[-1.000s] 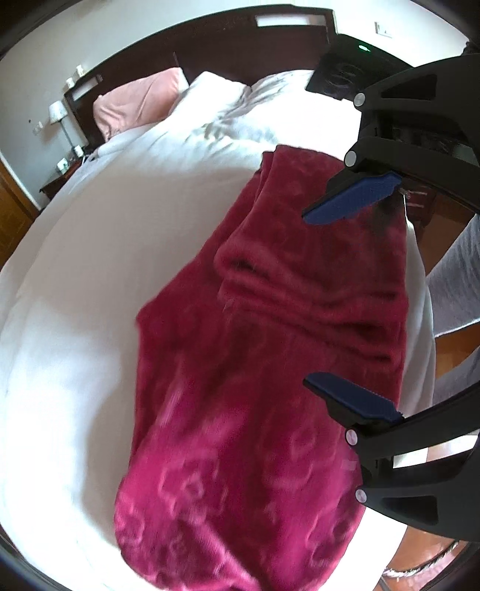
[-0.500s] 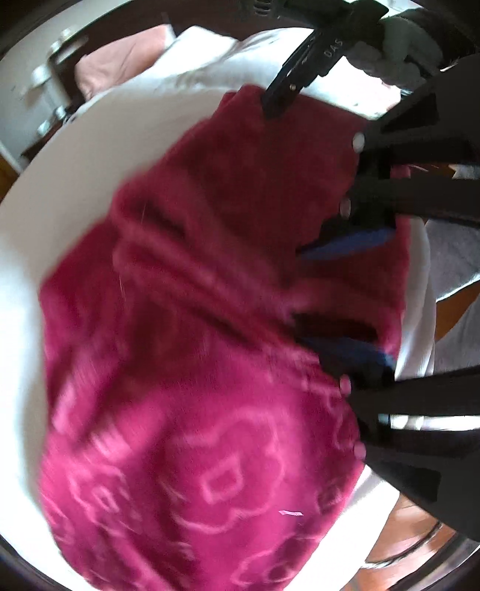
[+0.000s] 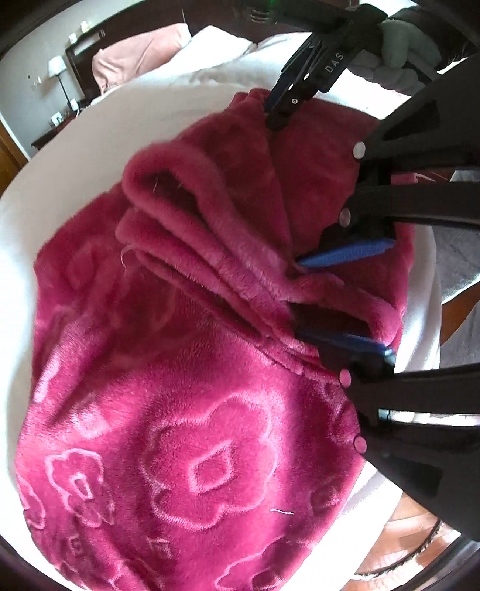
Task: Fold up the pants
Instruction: 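Lay the held leg end over the pants and open the right gripper, then grasp the waistband edge with the left gripper and lift it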
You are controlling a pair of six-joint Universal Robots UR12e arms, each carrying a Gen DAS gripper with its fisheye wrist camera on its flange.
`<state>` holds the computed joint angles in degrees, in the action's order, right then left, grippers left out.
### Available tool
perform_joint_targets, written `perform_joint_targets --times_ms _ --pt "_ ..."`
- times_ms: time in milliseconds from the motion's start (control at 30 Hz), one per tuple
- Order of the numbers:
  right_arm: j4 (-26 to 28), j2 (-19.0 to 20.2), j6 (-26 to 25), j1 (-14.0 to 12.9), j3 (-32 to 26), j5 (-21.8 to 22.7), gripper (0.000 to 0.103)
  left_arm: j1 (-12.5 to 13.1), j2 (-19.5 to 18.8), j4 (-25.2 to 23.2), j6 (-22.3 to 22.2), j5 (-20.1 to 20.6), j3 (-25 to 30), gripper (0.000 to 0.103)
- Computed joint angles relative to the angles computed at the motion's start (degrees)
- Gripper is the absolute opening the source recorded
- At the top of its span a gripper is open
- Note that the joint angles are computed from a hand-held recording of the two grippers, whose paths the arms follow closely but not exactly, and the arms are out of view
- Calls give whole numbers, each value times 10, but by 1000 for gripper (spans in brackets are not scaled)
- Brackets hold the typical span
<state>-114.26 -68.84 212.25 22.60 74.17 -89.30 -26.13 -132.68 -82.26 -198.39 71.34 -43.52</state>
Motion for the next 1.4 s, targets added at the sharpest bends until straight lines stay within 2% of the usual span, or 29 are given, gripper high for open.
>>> perform_joint_targets --times_ms 133,333,533,667,1133,1200,1300,1400 --pt "-16 14 -10 15 -32 -10 61 0 5 2 27 6 2 52" --pt "-19 63 -41 29 -110 7 61 11 5 6 46 -9 9 56" --pt "25 119 -55 39 -184 -3 61 31 28 33 33 -13 -26 57" --pt "64 145 -50 41 -212 -23 61 50 48 59 12 -3 -57 57" --pt "122 188 -27 51 -266 -69 64 124 103 160 -101 51 -145 58" --pt "128 189 -24 53 -272 -75 64 134 107 188 -133 60 -157 65" --pt "148 202 -13 59 -295 -85 64 148 101 200 -151 58 -158 68" --pt "172 213 -9 62 -319 -93 64 159 94 202 -158 35 -162 69"
